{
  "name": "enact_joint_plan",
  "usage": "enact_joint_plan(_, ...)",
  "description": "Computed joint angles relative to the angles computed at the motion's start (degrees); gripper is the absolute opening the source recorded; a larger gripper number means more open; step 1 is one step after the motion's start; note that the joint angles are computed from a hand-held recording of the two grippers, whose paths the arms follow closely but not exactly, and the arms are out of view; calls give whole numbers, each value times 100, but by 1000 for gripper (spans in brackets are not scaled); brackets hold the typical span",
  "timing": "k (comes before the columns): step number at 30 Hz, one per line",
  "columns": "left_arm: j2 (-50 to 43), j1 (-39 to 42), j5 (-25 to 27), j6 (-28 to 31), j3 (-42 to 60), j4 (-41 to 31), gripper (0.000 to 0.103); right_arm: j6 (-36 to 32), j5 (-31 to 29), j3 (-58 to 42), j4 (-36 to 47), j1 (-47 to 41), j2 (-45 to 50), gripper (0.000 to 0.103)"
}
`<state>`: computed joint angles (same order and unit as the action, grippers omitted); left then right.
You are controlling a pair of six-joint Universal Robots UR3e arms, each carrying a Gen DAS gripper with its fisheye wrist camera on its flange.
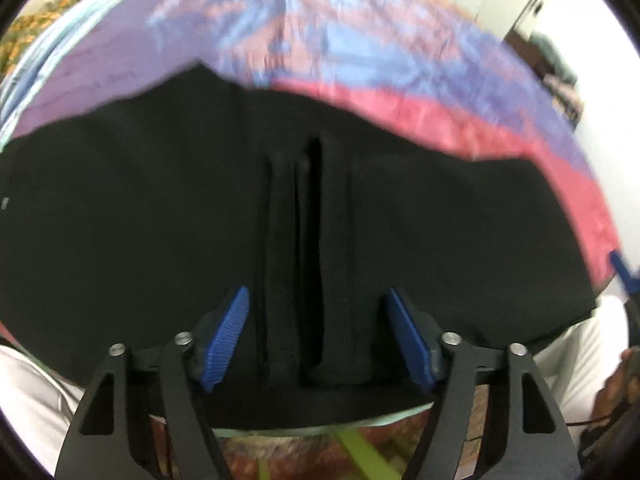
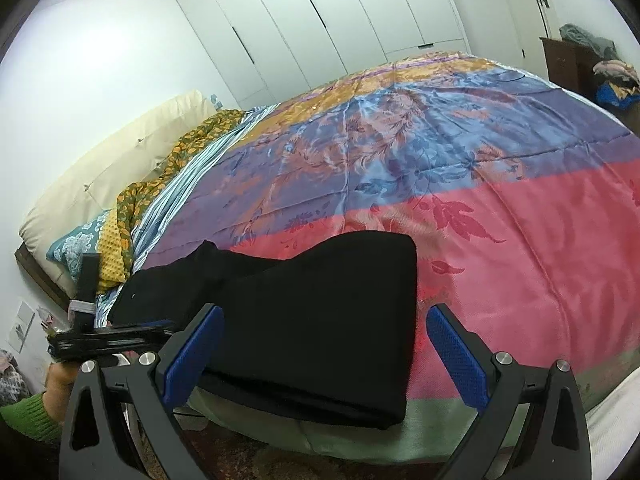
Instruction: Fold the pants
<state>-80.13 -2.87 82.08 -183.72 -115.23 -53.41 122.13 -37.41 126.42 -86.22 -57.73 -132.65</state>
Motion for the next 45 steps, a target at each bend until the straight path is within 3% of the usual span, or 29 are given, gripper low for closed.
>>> enact_joint_plan(2, -1, -113, 121, -83, -11, 113, 62, -106, 20, -16, 132, -56, -90, 100)
enact_joint_plan(3, -4, -150, 160, -178, 24, 109, 42, -134, 25, -17, 179, -81, -139, 100)
enact_joint_plan(4, 13, -210, 286, -282, 65, 125, 11, -152, 26, -14, 209, -104, -174, 100)
enact_joint_plan(7, 273, -104, 29, -173, 43, 168, 9, -28, -17, 34, 74, -77, -175, 100)
enact_joint_plan(12, 1043, 150, -18, 352, 2, 372, 9, -165, 92, 28, 330, -320, -459, 100)
enact_joint_plan(17, 889, 700, -136, 621, -478, 461, 10, 100, -45, 76, -29, -160, -329, 100)
enact_joint_plan(21, 589, 267, 311, 581, -787, 1086, 11, 285, -145, 38, -356, 120, -165, 100)
enact_joint_plan(24, 771, 390, 223, 643, -771, 892, 23, 445, -222, -135, -591, 405, 103, 100)
enact_joint_plan(28, 895, 521, 151, 522, -877, 879, 58, 872, -153, -421, -1186, 862, 462, 100)
enact_joint_plan(29, 981, 583, 104, 504, -936, 871, 61, 994, -149, -460, -1386, 990, 547, 100)
enact_joint_plan(34, 1409, 806, -126, 462, -1119, 854, 64, 1741, -689, -365, -2654, 1922, 1290, 100)
enact_joint_plan(40, 1786, 915, -98, 386, -1347, 990, 67, 2324, -1910, -253, -3515, 3029, 2761, 102)
enact_joint_plan(45, 2256, 1083, -73, 251, -1519, 1121, 68, 2353, -1573, -747, -3059, 2880, 2598, 101)
